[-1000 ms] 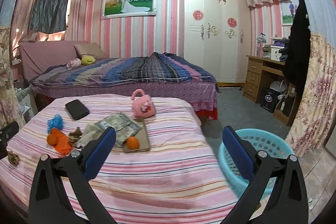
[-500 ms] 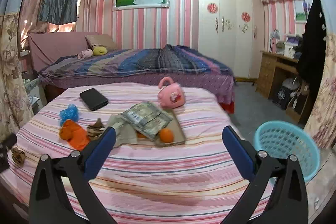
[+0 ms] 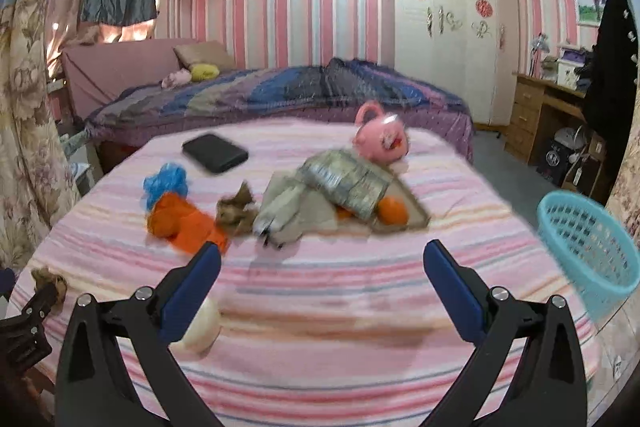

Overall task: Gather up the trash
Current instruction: 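Grasp the brown crumpled cloth with the left gripper while the right gripper grasps the white soap, then drop the soap into the blue basket with the right gripper while the left gripper drops the cloth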

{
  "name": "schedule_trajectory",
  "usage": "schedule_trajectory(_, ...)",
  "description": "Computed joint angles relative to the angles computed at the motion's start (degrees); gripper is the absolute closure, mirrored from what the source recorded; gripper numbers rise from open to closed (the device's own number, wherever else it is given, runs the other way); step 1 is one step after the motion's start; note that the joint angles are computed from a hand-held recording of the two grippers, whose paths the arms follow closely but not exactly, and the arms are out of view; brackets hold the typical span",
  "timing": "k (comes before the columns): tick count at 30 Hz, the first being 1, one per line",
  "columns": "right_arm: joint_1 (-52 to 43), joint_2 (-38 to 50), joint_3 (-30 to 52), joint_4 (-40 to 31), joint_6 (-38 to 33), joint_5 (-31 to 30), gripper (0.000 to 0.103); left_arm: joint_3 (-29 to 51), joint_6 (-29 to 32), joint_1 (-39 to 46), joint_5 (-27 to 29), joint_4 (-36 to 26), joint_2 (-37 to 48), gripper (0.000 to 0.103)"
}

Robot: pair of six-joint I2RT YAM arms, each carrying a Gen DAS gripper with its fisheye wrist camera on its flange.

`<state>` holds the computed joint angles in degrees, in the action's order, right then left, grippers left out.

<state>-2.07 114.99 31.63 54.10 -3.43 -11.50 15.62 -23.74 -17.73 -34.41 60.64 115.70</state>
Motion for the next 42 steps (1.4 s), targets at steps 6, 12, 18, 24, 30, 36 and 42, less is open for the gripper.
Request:
schedule_trajectory(6, 3.75, 7.45, -0.55, 6.33, -1.44, 1.65, 0.004, 0.53, 1.28, 4.35, 3.55, 6.58, 6.65, 0.005)
schedule_trajectory(12, 6.7, 8.94, 0.03, 6.49, -2.13, 1.63, 0.004, 2.55, 3.28, 8.98, 9.61, 9.34, 10.92, 0.023)
schedule_trajectory(18, 9.43, 9.2, 1.99, 1.7, -1.76, 2.38, 0.004, 3.63, 6.81, 9.81, 12.64, 9.62, 11.7, 0.055)
schedule_trajectory(24, 11.62, 10.31, 3.9, -0.79, -1.54, 3.35, 0.004, 2.88, 7.26, 10.07, 13.24, 9.19, 10.71, 0.058)
schedule_trajectory(30, 12.06, 10.94, 5.81, -3.74, -3.64, 2.67, 0.011, 3.29, 6.25, 8.32, 10.5, 6.32, 9.55, 0.058)
schedule_trajectory(36, 11.49, 10.53, 6.76, -6.37, -7.09, -1.46, 0.039, 4.22, 4.1, 4.63, 6.74, 0.75, 5.92, 0.058)
schedule_trajectory(42, 7.66, 9.07, 7.61, -9.47, -8.04, -7.01, 0.041, 6.22, 1.41, 0.34, 2.4, -6.85, 1.98, 0.058)
